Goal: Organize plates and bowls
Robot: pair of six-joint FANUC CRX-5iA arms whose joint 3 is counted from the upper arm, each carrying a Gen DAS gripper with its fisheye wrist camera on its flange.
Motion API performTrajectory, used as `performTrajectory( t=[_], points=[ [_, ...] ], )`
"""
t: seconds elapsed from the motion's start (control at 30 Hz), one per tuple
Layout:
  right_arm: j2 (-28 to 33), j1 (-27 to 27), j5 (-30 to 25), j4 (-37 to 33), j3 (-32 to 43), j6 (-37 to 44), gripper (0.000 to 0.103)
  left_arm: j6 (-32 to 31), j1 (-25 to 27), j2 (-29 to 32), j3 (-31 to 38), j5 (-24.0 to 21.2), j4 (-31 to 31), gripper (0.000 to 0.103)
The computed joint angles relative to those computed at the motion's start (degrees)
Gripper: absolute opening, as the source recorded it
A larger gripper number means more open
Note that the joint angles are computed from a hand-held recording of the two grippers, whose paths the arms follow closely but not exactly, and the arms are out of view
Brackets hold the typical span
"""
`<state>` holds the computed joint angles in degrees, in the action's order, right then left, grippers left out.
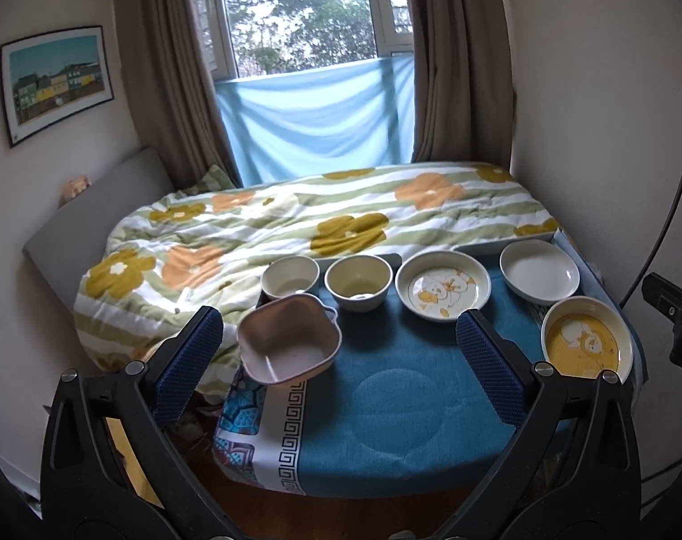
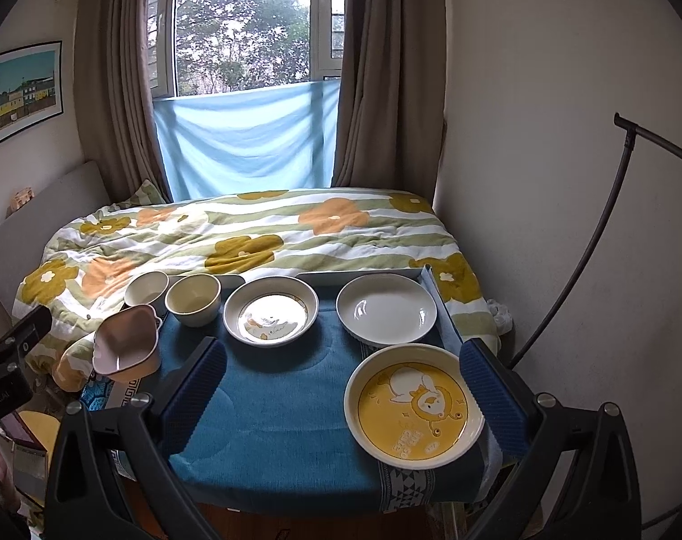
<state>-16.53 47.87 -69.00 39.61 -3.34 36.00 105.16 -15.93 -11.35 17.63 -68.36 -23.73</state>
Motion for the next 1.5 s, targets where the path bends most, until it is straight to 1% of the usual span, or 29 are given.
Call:
performTrajectory(
  t=[0.13, 0.2, 0.33, 0.43, 0.53, 0.6, 0.63, 0.7, 0.73, 0.8, 0.83, 0.9, 0.93, 0.97, 1.0, 1.03, 1.07, 1.1, 1.13, 1.17, 1.2, 1.27, 1.33, 1.4, 1.5],
  points=[
    [0.1, -2.6, -2.8, -3.3, -0.7, -1.5, 0.103, -7.4, 2.5, 4.5, 0.9, -1.0, 6.8, 0.103],
    [-0.7, -4.7, -2.7, -5.8, -2.1, -1.9, 0.103, -9.6, 1.9, 7.3, 1.5, -1.3, 7.5, 0.103],
    [-1.8, -9.7, -3.1, -10.1, -4.9, -1.9, 0.103, -12.2, 0.3, 14.6, 4.6, -3.8, 10.4, 0.103],
    [-2.0, -16.1, -1.1, -15.8, -6.3, 0.6, 0.103, -14.0, -1.1, 20.2, 7.2, -4.9, 12.8, 0.103],
    [-1.2, -23.4, 1.3, -24.0, -6.5, 5.3, 0.103, -15.6, -2.8, 26.8, 11.7, -7.4, 14.8, 0.103],
    [0.0, -28.1, 2.6, -29.9, -5.9, 9.4, 0.103, -16.6, -3.3, 31.0, 14.4, -8.8, 17.8, 0.103],
    [0.7, -30.4, 3.2, -32.8, -5.6, 11.6, 0.101, -17.0, -3.5, 33.0, 15.9, -9.4, 19.3, 0.103],
    [2.1, -34.0, 3.8, -38.3, -4.4, 16.3, 0.086, -18.1, -3.8, 36.4, 17.8, -9.9, 22.5, 0.103],
    [3.0, -36.0, 4.0, -41.4, -3.7, 19.0, 0.083, -18.5, -4.1, 38.2, 19.2, -10.4, 23.6, 0.103],
    [4.9, -39.8, 4.0, -47.5, -2.2, 24.2, 0.07, -19.0, -4.4, 40.9, 21.2, -11.1, 25.5, 0.103],
    [5.8, -41.2, 3.8, -49.8, -1.6, 26.2, 0.067, -19.2, -4.5, 42.2, 22.4, -11.6, 26.3, 0.102],
    [7.6, -43.7, 3.0, -53.7, -0.4, 29.7, 0.054, -19.4, -4.6, 43.8, 23.6, -12.1, 28.1, 0.096],
    [8.2, -44.7, 2.9, -55.5, 0.0, 31.2, 0.051, -19.6, -4.6, 44.6, 24.3, -12.4, 28.9, 0.091],
    [8.8, -45.6, 2.7, -57.0, 0.5, 32.5, 0.045, -19.7, -4.6, 45.5, 25.0, -12.6, 29.8, 0.083],
    [9.3, -46.4, 2.5, -58.2, 0.9, 33.7, 0.038, -19.7, -4.7, 46.3, 25.6, -13.0, 30.5, 0.077],
    [9.9, -46.9, 2.3, -59.0, 1.4, 34.7, 0.034, -19.7, -4.7, 47.1, 26.4, -13.6, 31.1, 0.067],
    [10.5, -47.4, 2.2, -59.7, 1.7, 35.5, 0.031, -19.5, -4.8, 48.0, 27.3, -14.3, 31.5, 0.059],
    [10.6, -47.7, 2.0, -60.4, 1.9, 36.1, 0.028, -19.2, -4.7, 49.0, 28.7, -15.5, 31.7, 0.055],
    [10.7, -48.0, 1.9, -60.9, 2.1, 36.7, 0.026, -18.6, -4.8, 49.8, 29.7, -16.3, 31.8, 0.048],
    [10.9, -48.2, 1.8, -61.1, 2.2, 37.0, 0.024, -18.1, -4.9, 50.8, 30.7, -16.8, 32.1, 0.043],
    [11.0, -48.4, 1.6, -61.1, 2.3, 37.3, 0.021, -17.8, -4.7, 51.3, 30.9, -17.1, 32.8, 0.04],
    [11.7, -48.8, 1.6, -61.5, 2.7, 38.0, 0.017, -17.5, -4.3, 51.5, 30.2, -16.6, 35.1, 0.031],
    [12.2, -49.6, 1.3, -62.5, 3.1, 39.0, 0.014, -17.6, -4.0, 51.8, 29.7, -15.9, 36.7, 0.027],
    [12.7, -49.8, 1.0, -62.7, 3.5, 39.7, 0.012, -17.8, -4.0, 52.2, 29.5, -15.4, 37.9, 0.024],
    [13.1, -50.0, 1.1, -63.0, 3.8, 40.6, 0.012, -18.3, -4.3, 52.6, 29.2, -14.6, 39.1, 0.022]
  ],
)
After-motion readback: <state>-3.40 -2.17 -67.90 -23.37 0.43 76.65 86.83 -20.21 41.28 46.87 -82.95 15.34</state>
